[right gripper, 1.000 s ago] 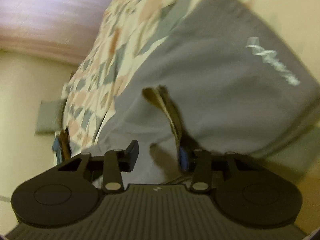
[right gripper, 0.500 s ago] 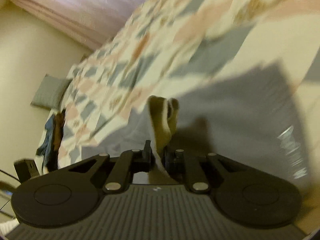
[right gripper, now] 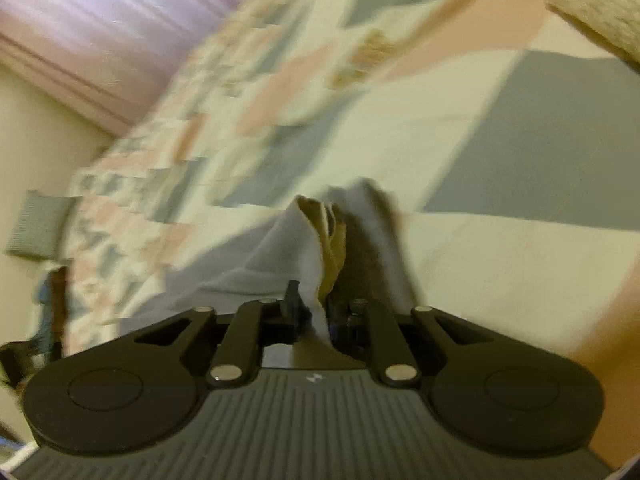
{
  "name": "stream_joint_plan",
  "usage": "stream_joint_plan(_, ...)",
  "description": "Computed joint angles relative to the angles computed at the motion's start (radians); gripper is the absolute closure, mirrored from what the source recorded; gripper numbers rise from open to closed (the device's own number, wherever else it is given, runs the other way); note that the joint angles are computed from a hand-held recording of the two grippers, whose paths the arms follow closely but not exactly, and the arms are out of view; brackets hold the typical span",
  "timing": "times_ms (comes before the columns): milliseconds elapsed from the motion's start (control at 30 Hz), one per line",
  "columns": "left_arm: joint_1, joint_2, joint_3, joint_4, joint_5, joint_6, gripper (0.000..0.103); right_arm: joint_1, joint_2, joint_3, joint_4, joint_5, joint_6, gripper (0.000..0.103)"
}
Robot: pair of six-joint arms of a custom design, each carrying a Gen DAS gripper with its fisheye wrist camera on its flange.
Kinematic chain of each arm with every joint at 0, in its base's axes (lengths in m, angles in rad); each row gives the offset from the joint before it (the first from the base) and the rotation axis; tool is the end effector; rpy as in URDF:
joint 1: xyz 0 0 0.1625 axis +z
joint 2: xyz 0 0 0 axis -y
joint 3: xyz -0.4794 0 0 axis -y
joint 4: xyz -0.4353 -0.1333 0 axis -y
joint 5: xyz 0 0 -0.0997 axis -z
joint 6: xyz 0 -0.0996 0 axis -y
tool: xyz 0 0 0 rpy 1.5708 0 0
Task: Fold clothes
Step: 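Fold the held hoodie over again and open both grippers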
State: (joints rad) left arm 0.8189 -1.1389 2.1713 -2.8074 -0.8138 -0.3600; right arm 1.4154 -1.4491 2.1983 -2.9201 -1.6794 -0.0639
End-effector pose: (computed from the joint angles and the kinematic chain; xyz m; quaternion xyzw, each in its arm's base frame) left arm -0.2189 -0.5294 0.1735 0.1430 0.9140 -0.2744 0.2623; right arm 0.0413 -0.5279 0.3165 -0.0596 -0.9522 0.2877 0.0838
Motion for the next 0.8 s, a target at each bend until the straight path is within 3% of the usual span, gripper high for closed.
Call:
stream_joint_plan(67, -0.001, 0.003, -0.006, 0.024, 0.01, -0.005, 0.061, 0.017, 0.014, -0.001, -0.027, -0.071, 0.041, 0.091)
stream_joint_plan(100, -0.002, 0.004, -0.011, 0.042, 0.017, -0.011, 0.062, 0.047, 0.021, 0.006, -0.079, -0.137, 0.043, 0.081)
stream_joint_plan(133, -0.007, 0.002, -0.013, 0.054, 0.023, -0.014, 0.062, 0.096, 0.04, 0.018, -0.172, -0.241, 0.009, 0.072)
stream_joint_plan(167, -0.014, -0.002, -0.013, 0.063, 0.027, -0.014, 0.062, 0.138, 0.064, 0.029, -0.276, -0.333, -0.04, 0.057)
stream_joint_plan(200, -0.021, -0.004, -0.011, 0.067, 0.027, -0.011, 0.062, 0.17, 0.08, 0.038, -0.363, -0.383, -0.105, 0.057)
stream_joint_plan(267, -0.036, -0.01, -0.005, 0.071, 0.023, -0.003, 0.063, 0.214, 0.106, 0.054, -0.411, -0.357, -0.207, 0.061)
stream_joint_plan(333, -0.04, 0.003, -0.004, 0.064, 0.0, 0.02, 0.063, 0.214, 0.109, 0.06, -0.338, -0.222, -0.278, 0.074)
stream_joint_plan(367, -0.04, 0.015, -0.007, 0.062, -0.006, 0.034, 0.066, 0.206, 0.126, 0.054, -0.296, -0.179, -0.312, 0.092)
stream_joint_plan(467, -0.023, 0.058, -0.005, -0.03, 0.025, 0.132, 0.067, 0.167, 0.2, 0.04, -0.386, -0.223, -0.381, 0.096)
stream_joint_plan(500, -0.015, 0.073, -0.004, -0.078, 0.041, 0.177, 0.067, 0.15, 0.218, 0.036, -0.429, -0.241, -0.376, 0.103)
stream_joint_plan(600, 0.024, 0.087, -0.01, -0.145, 0.088, 0.251, 0.067, 0.078, 0.172, 0.04, -0.444, -0.192, -0.256, 0.103)
stream_joint_plan(633, 0.038, 0.078, -0.015, -0.131, 0.107, 0.246, 0.068, 0.091, 0.162, 0.048, -0.468, -0.223, -0.268, 0.103)
stream_joint_plan(700, 0.051, 0.039, -0.022, -0.081, 0.126, 0.224, 0.073, 0.125, 0.146, 0.083, -0.542, -0.272, -0.3, 0.079)
stream_joint_plan(767, 0.042, -0.007, -0.008, -0.068, 0.117, 0.219, 0.073, 0.15, 0.124, 0.144, -0.611, -0.255, -0.313, 0.068)
stream_joint_plan(800, 0.031, -0.026, 0.008, -0.077, 0.11, 0.23, 0.073, 0.157, 0.116, 0.176, -0.638, -0.234, -0.314, 0.068)
